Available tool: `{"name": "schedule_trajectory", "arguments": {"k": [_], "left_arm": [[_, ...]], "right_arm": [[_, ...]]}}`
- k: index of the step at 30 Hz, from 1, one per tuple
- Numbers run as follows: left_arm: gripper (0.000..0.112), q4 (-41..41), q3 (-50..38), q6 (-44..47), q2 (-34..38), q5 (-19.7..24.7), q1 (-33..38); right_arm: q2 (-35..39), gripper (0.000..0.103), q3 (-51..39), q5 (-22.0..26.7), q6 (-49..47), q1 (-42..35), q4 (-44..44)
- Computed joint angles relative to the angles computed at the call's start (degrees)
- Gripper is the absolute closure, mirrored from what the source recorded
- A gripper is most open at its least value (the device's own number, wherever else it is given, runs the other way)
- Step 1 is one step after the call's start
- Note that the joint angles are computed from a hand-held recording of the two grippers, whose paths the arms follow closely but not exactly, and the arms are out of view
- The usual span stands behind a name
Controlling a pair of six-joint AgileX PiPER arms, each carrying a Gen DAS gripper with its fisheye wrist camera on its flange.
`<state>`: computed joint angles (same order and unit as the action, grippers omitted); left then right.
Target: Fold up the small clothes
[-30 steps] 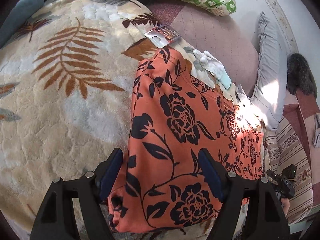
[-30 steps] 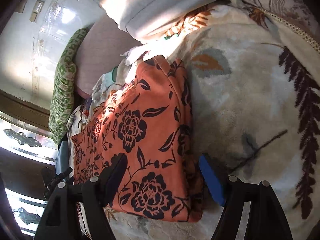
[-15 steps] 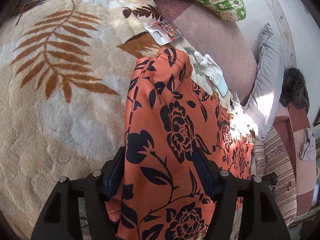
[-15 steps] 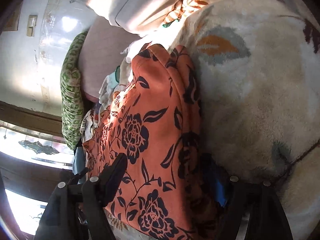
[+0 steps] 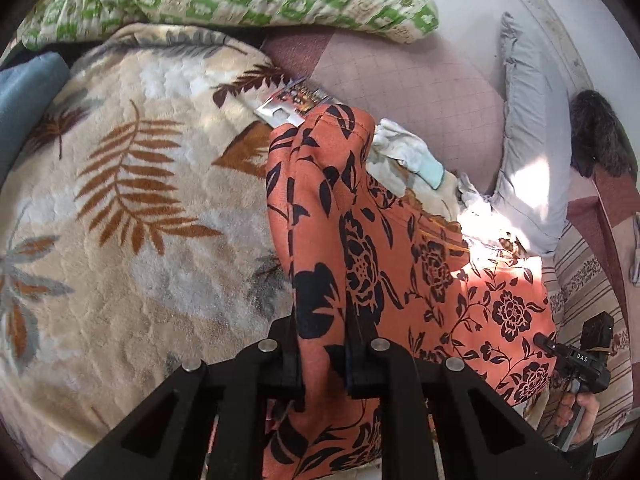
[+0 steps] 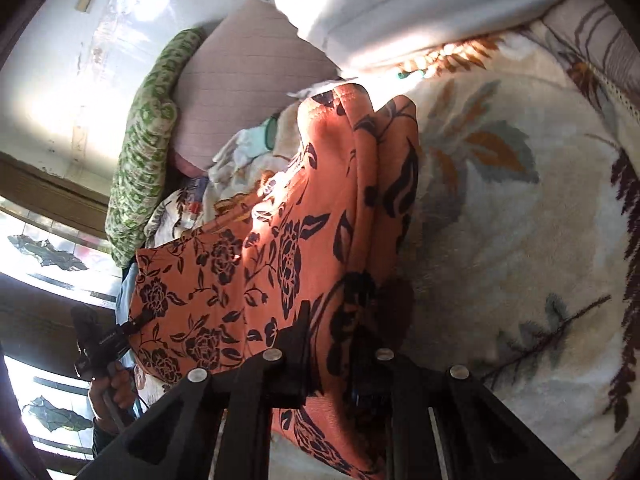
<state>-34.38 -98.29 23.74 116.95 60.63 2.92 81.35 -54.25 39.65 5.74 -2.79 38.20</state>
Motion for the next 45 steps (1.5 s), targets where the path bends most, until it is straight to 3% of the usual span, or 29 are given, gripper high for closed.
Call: {"name": "schedule_trajectory", "arguments": {"k": [6,8,10,11,13,15,16,20,21,24,25,29,30,31,32,34,37,42,45], "left_arm": [[0.097,-4.1,18.6,11.4,-17.8,1.4,7.6],[0.095,-3.1,26.3,14.5,-20.7,-1.2,9.8],[0.088,-0.3,30.9,13.9,-18.2,-4.5,11.2],[0.083,2.4,32.0,12.0,-16.3,-6.6,11.1],[0.056,8.0,32.7,5.2,-12.8,-9.8,11.2],[0.054,4.6,32.2,5.3,-13.1,-7.3,14.4],[0.05,3.0,32.7,6.4,-14.9,-7.3,15.5],[0.041,-2.8,36.4,14.7,-24.4,-7.4,18.5],[0.039,-4.6,37.2,16.9,-25.8,-6.3,19.2],[0.038,-6.6,40.7,20.2,-28.9,-5.4,18.3],[0.038,-6.4,42.1,20.6,-29.7,-5.8,17.4],[0.038,-5.8,47.4,22.6,-32.3,-7.9,15.5],[0.038,-5.8,48.4,23.0,-32.6,-8.3,15.1],[0.038,-5.7,49.1,23.5,-32.7,-8.7,14.9],[0.038,-5.6,49.7,23.6,-32.8,-9.4,14.6],[0.038,-5.7,50.5,24.1,-32.5,-9.8,14.4],[0.038,-5.1,50.8,23.3,-31.7,-10.7,13.4],[0.038,-7.5,51.4,25.0,-32.2,-11.3,13.7],[0.038,-8.0,51.5,25.1,-31.8,-11.8,13.0]], "right_arm": [[-14.6,0.089,5.8,1.2,13.6,9.3,-7.7],[-18.9,0.089,12.4,-1.8,19.1,14.5,-9.6],[-20.9,0.084,21.5,-7.1,21.0,17.8,-5.1],[-20.0,0.08,25.0,-9.5,23.3,19.8,-5.2],[-17.5,0.068,28.9,-12.6,33.2,23.3,-12.0],[-21.9,0.049,30.8,-15.4,44.6,26.3,-19.0],[-23.9,0.037,29.6,-13.3,50.4,27.1,-24.7],[-27.7,0.037,19.2,0.1,70.2,34.8,-47.6],[-27.9,0.037,17.3,1.0,72.5,36.4,-50.9],[-23.8,0.037,12.8,-3.5,68.0,35.5,-49.8],[-20.9,0.037,10.4,-2.6,67.3,36.2,-51.2],[-6.7,0.038,-0.2,11.3,67.4,37.2,-63.4],[-3.5,0.038,-1.1,11.4,64.3,35.3,-62.0],[-2.6,0.046,0.2,9.7,61.0,32.4,-58.7],[-1.3,0.064,0.8,7.2,57.4,30.2,-55.1],[0.6,0.07,1.8,6.5,54.6,29.3,-52.5],[0.5,0.097,2.8,4.5,51.6,28.5,-48.8],[-4.0,0.1,1.4,12.4,57.8,32.9,-54.8],[-4.5,0.1,5.1,10.5,56.9,30.5,-52.3]]}}
